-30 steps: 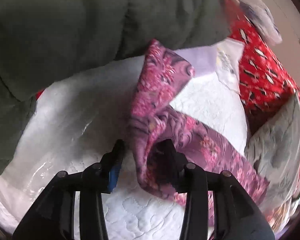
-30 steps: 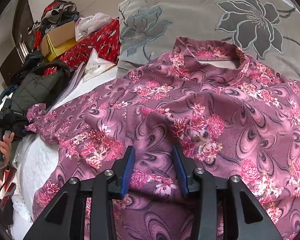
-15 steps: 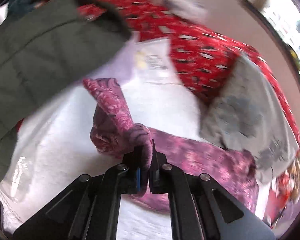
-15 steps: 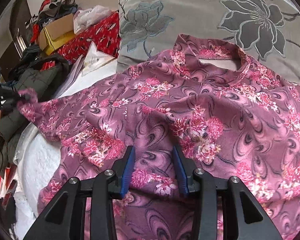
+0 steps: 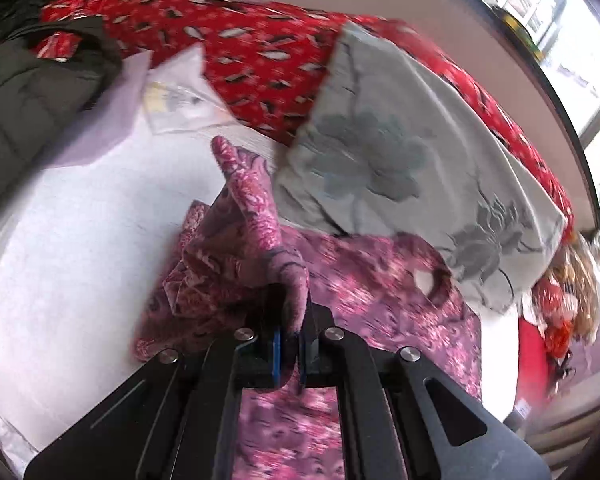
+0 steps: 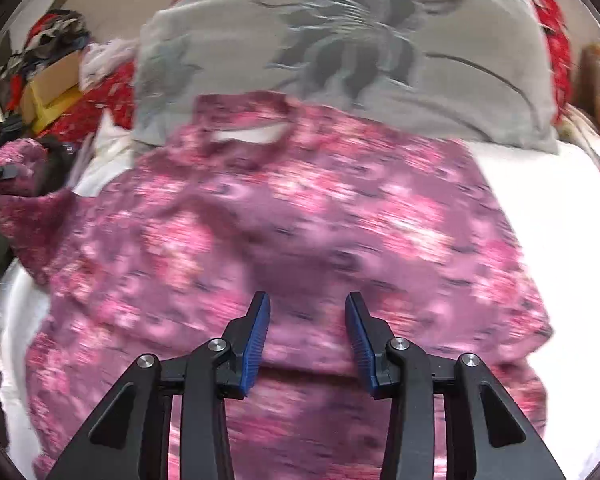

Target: Fold small clothes

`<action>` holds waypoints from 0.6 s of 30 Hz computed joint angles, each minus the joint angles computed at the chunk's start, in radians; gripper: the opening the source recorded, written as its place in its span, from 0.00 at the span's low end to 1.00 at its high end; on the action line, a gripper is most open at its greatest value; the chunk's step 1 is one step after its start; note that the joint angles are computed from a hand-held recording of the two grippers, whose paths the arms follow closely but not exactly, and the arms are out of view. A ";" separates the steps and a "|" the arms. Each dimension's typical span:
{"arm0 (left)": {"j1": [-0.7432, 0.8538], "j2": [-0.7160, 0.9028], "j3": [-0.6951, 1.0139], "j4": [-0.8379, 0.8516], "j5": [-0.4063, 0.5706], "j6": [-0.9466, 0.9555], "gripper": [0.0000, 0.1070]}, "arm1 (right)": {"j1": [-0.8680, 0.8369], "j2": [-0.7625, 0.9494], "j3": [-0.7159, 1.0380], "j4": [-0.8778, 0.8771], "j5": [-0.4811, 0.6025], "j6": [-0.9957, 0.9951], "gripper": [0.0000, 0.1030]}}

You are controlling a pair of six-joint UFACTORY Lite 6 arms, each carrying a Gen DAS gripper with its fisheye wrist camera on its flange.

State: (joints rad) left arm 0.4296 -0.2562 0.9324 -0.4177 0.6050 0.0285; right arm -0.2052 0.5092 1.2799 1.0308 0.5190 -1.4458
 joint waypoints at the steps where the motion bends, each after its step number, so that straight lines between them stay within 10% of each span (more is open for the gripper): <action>1: -0.048 -0.001 0.005 0.031 -0.004 -0.052 0.03 | -0.021 0.019 0.012 0.006 0.006 -0.020 0.40; 9: -0.418 0.155 0.161 0.339 -0.026 -0.480 0.03 | -0.100 0.015 -0.067 0.233 0.078 -0.351 0.48; 18: -0.735 0.495 0.303 0.568 -0.038 -0.787 0.04 | -0.143 0.082 0.012 0.204 0.198 -0.288 0.49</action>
